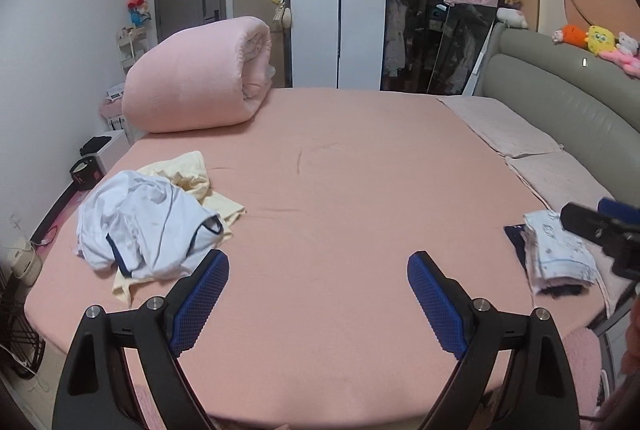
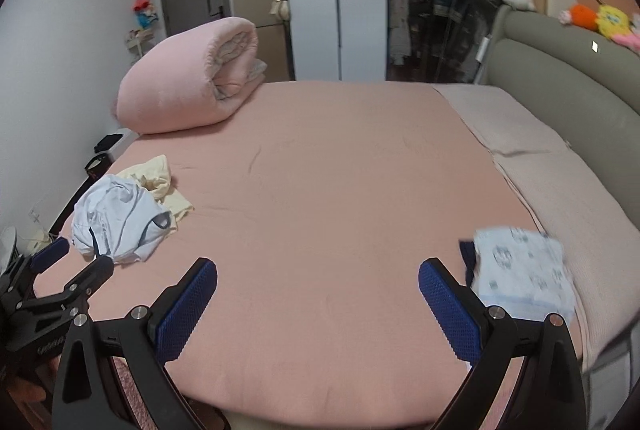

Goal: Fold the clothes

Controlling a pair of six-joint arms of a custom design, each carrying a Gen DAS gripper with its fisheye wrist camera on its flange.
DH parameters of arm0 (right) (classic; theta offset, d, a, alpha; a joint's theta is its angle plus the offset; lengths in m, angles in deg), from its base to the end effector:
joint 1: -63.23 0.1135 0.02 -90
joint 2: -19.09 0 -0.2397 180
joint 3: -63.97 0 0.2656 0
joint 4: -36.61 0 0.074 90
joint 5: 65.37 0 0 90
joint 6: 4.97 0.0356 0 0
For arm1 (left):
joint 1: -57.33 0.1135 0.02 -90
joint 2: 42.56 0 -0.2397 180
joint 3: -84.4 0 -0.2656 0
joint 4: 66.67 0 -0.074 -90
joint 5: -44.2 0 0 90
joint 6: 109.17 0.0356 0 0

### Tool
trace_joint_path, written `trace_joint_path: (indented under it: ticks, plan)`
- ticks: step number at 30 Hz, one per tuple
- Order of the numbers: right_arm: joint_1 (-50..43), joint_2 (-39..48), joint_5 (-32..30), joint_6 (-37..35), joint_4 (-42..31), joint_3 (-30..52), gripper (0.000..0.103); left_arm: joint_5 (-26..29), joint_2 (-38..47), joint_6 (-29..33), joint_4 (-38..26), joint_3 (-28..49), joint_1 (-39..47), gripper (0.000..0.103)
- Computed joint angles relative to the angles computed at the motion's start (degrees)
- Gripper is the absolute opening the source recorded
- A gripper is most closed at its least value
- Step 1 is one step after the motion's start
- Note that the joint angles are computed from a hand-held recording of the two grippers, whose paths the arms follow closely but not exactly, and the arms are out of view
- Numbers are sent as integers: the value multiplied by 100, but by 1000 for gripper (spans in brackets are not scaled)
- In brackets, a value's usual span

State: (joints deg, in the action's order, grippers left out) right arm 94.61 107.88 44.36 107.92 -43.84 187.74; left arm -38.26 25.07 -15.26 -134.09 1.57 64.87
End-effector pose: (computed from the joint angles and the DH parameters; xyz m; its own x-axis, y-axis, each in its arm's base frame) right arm 0.2692 0.1501 0.4288 -0.6727 0.0186 -0.7397 -0.0286 0.9983 0.0511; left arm 0.2446 0.0277 0.3990 -0.6092 -0.0124 -0.7930 0.0142 0.9995 -0.0266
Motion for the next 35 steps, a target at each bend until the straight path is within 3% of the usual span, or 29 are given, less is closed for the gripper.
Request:
trace_joint_path:
  ticks: [8,12,19,26,31,35]
  plan:
    - [940,-1133,798,906,-195,-1496,101,232,-1221,-198,-281,-1063,75,92]
    - [1342,-1607,879,1379,-321,-2039,101,283,-1836,-498,-453,-1555,125,92]
    - [2082,-2060,1446,2207,-753,-2645,101,-474,-2372,-611,-316,-2161,-578,92]
    - [2350,-2097,1654,2466,-916,-2708,101,-465,-2547,-809,-118,-2630,-908,92]
    - [2294,-2070,1571,2449,-899,-2715,101,-12,-2759,-821,28,-2802,-568,92]
    - [2222,-2071,1479,2406,-862,-2748,101,-37,-2781,-781,97,-2870,-563,92]
